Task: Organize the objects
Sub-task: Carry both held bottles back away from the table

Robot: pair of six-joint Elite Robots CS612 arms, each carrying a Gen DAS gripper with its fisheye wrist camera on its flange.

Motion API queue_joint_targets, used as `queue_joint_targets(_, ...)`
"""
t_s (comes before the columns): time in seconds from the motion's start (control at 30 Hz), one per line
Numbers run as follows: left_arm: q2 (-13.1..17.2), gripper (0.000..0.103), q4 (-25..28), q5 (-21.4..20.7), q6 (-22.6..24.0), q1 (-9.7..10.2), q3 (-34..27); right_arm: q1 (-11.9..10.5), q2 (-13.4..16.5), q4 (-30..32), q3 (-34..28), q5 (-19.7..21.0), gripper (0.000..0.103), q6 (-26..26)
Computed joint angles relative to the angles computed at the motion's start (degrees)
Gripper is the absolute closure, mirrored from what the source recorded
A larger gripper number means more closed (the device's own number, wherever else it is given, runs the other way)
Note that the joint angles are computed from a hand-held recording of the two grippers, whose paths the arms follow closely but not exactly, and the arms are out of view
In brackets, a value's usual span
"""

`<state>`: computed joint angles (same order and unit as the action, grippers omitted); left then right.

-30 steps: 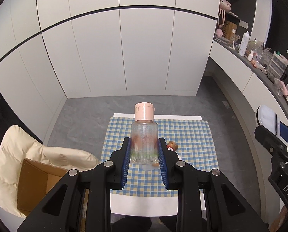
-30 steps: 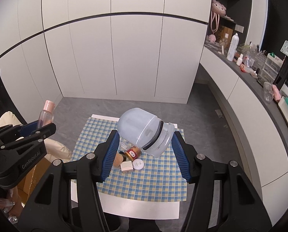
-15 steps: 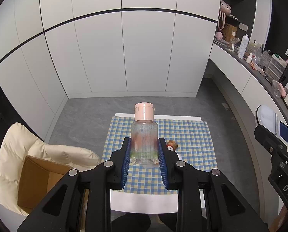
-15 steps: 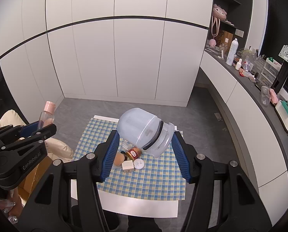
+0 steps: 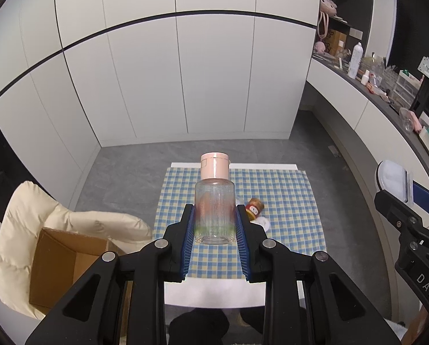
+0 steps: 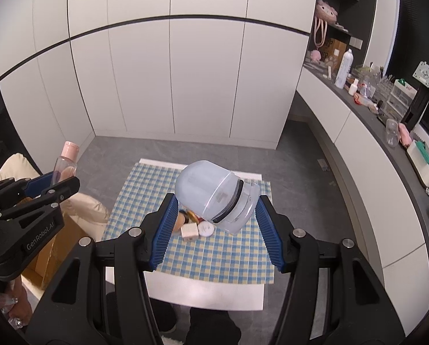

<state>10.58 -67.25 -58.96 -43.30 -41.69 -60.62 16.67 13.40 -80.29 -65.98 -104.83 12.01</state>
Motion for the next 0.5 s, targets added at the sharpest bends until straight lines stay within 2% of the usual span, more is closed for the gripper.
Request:
queue_joint_targets(0.2,1.84,0.076,2.16,-0.59,-1.11,-0.91,-4.55,0.25,1.72,3.48,-3.87,0.62,0.045,0.92)
queue_joint_targets(0.4,3.61,0.076,4.44,2.58,-0.70,-2.58,-9.49,0.72,3.25,6.87,-7.58,0.67,0.044,1.50)
queue_joint_targets(0.5,4.67,0.076,6.15,2.06,-1.51,-3.15,-12.22,1.14,4.08,8.10,-9.39,0.60,0.045,1.86)
